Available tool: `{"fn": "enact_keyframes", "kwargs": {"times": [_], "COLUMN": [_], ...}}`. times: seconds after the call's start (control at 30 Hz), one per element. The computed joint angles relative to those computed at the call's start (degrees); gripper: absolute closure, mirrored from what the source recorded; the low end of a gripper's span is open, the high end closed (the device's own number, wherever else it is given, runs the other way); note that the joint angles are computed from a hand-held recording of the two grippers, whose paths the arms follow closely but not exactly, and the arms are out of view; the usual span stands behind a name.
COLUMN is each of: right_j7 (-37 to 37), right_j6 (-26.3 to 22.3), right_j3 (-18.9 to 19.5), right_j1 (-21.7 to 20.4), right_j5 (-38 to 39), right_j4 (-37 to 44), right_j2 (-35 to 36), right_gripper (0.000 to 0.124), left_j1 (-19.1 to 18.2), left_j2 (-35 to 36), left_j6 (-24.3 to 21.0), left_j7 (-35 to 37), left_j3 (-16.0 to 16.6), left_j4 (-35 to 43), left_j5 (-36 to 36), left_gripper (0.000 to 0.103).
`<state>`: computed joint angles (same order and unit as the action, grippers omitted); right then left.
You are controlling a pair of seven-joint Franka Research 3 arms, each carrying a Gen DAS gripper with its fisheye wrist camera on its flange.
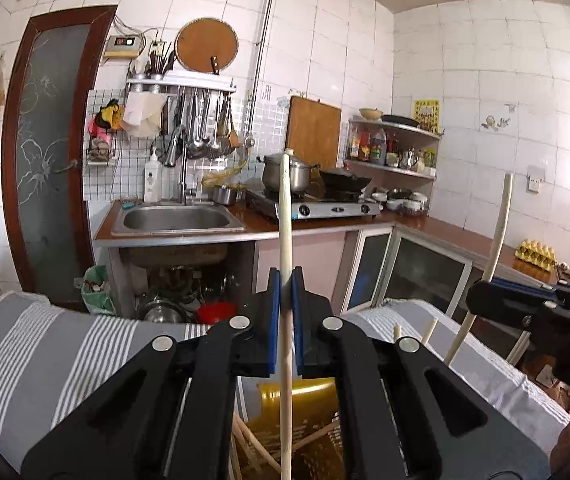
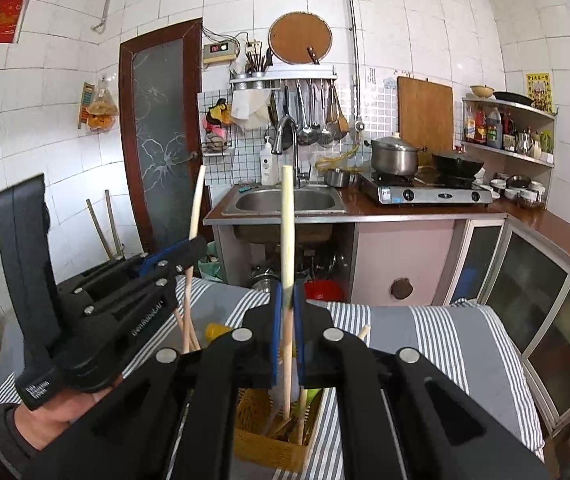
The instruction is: Organize utensils
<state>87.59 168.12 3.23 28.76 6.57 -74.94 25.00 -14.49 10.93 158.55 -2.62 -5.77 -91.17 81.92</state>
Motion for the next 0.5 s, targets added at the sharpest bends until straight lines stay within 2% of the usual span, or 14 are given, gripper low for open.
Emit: {"fn": "enact_keyframes", "kwargs": {"times": [0.1, 0.17, 0.2, 0.23, 0.27, 0.3, 0.4, 0.43, 0.47, 0.5], "right_j7": [0.24, 0.81, 1.15, 1.28, 1.38, 1.9, 3.15, 3.7, 5.81, 9.24], "right_j6": [-0.67, -0.5, -0.01, 0.62, 1.53, 2.54, 5.08, 5.94, 7.21, 8.65], "right_j3": [0.15, -0.19, -0.34, -0.27, -0.13, -0.54, -1.71, -2.31, -4.59, -7.94], "right_j1": [-0.18, -0.05, -0.04, -0.18, -0.43, -0.28, 0.37, 0.72, 2.35, 4.85], "right_j5": [0.46, 0.39, 0.39, 0.54, 0.86, 0.71, -0.53, -1.27, -3.5, -6.94], "right_j4": [-0.89, -1.75, -2.46, -3.29, -4.31, -5.6, -9.35, -10.86, -13.12, -15.66], "right_j2": [-0.12, -0.46, -0.88, -1.36, -2.08, -3.07, -5.93, -7.05, -8.67, -10.41], "right_gripper": [0.117, 0.115, 0.112, 0.1, 0.09, 0.089, 0.089, 0.088, 0.086, 0.084], "left_j1": [0.05, 0.14, 0.17, 0.29, 0.52, 0.77, 1.44, 1.71, 2.14, 2.63], "left_j2": [-0.23, -1.0, -1.75, -2.49, -3.34, -4.13, -8.28, -10.5, -12.56, -15.14], "left_j6": [-0.16, -0.46, -0.73, -0.98, -1.29, -1.69, -3.92, -4.91, -5.72, -6.49], "left_j7": [-0.33, -0.14, -0.66, -1.03, -0.33, 0.57, 2.75, 2.83, 2.91, 2.38], "left_j3": [-0.14, -0.3, -0.37, -0.49, -0.78, -1.08, -2.35, -2.9, -3.54, -4.26], "left_j4": [-1.51, -2.92, -3.8, -4.64, -5.42, -6.11, -9.43, -11.26, -13.0, -15.27], "left_j5": [-0.57, -1.67, -1.72, -1.67, -2.44, -3.26, -5.05, -5.23, -5.5, -5.42], "left_gripper": [0.095, 0.074, 0.069, 0.063, 0.062, 0.062, 0.046, 0.036, 0.027, 0.024]}}
